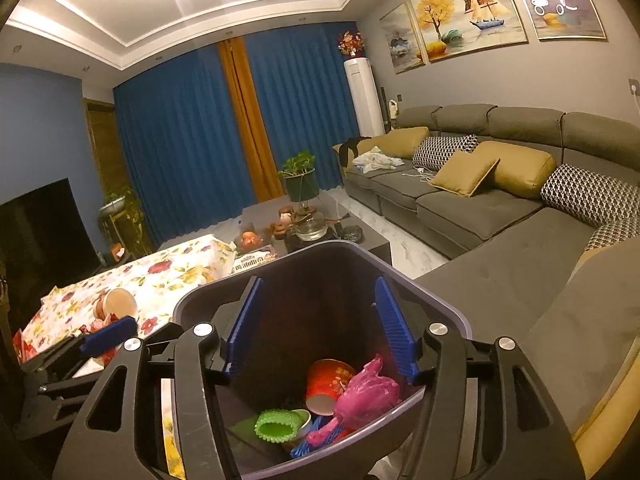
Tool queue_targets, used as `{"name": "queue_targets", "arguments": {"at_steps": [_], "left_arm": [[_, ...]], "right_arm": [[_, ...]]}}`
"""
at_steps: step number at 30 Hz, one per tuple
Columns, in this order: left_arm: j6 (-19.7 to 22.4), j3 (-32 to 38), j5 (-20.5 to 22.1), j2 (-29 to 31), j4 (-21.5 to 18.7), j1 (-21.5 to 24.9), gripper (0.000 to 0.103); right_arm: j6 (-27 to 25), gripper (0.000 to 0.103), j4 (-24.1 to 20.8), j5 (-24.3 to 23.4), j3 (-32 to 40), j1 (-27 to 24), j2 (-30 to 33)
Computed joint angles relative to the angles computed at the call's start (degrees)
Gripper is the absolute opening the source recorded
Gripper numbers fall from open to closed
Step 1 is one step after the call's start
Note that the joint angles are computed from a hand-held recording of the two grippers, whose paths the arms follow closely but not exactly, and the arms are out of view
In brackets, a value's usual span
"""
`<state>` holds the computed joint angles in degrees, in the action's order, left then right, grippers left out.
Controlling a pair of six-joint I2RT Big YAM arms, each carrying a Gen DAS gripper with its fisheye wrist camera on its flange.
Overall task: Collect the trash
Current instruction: 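Open both grippers to drop the red cup and pink bag into the bin, then move both open grippers back over the trash on the bed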
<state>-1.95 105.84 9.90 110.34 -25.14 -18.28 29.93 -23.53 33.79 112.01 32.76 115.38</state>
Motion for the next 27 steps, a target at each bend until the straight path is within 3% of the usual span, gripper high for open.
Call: {"name": "queue_targets", "arguments": {"at_steps": [8,15,22,27], "left_arm": [[-0.6,-5.9,-4.5,-4.8,3.0,1.4,0.08],[-1.4,-11.8,-6.1,-9.9,5.2,4.5,0.08],[-2.2,-17.5,-9.7,-14.5,6.1,9.6,0.08],[-1.9,-21.8,-13.0,-17.3,7.1,14.9,0.08]], "right_arm": [[-1.7,0.071,-0.3,1.0,0.9,1.7,0.1],[-4.4,0.082,-0.8,1.3,4.0,3.9,1.3],[-8.4,0.084,-3.5,-0.2,12.2,6.6,5.9],[-9.5,0.084,-8.6,-2.0,22.5,8.4,11.6]]}}
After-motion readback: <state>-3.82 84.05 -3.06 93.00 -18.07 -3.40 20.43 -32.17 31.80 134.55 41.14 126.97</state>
